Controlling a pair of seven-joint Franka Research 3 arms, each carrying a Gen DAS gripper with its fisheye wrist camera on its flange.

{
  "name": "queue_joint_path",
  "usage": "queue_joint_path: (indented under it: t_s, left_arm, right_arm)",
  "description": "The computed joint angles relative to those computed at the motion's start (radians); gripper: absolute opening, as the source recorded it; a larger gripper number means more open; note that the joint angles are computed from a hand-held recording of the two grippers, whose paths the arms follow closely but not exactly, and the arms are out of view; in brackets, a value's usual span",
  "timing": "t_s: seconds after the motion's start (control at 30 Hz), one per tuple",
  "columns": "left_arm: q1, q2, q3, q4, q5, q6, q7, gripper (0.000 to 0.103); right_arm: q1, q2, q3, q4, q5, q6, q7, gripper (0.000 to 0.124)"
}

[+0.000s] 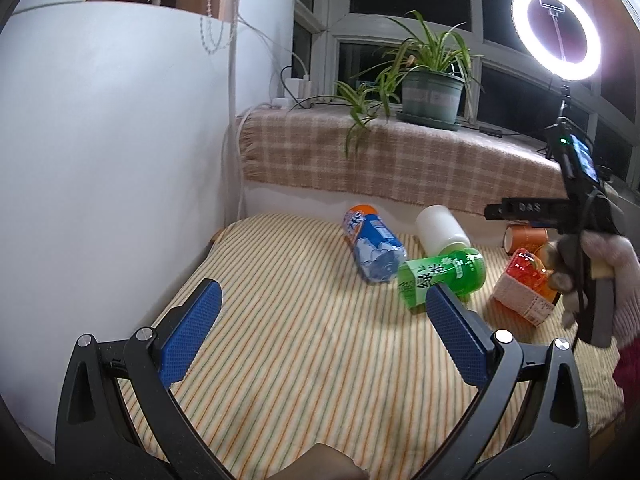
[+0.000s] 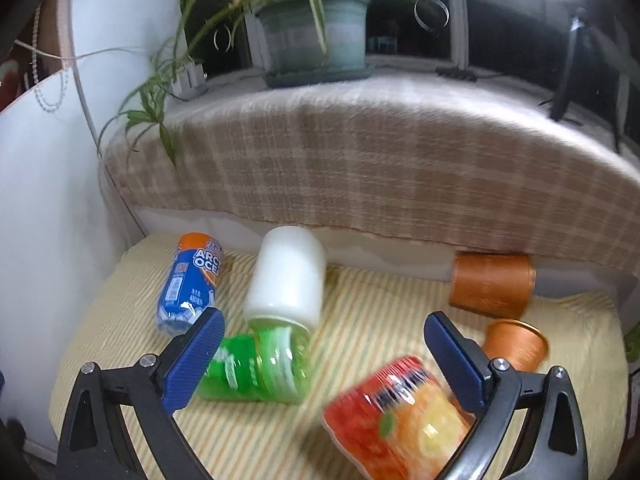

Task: Flip cup upright
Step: 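Move the right tool toward the white cup lying on its side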

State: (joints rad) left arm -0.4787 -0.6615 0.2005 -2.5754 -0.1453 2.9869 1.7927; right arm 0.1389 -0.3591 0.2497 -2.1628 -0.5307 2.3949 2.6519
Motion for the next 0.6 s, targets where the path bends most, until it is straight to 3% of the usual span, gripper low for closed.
queue_joint_path:
  t_s: [0.6]
  left_arm:
    - [0.027,0.033,0.039,0.015,-0.04,-0.006,0.018,0.103]
  right_arm:
    - [0.102,0.306,-0.133,0.262,0.147,-0.087,-0.141,0.096]
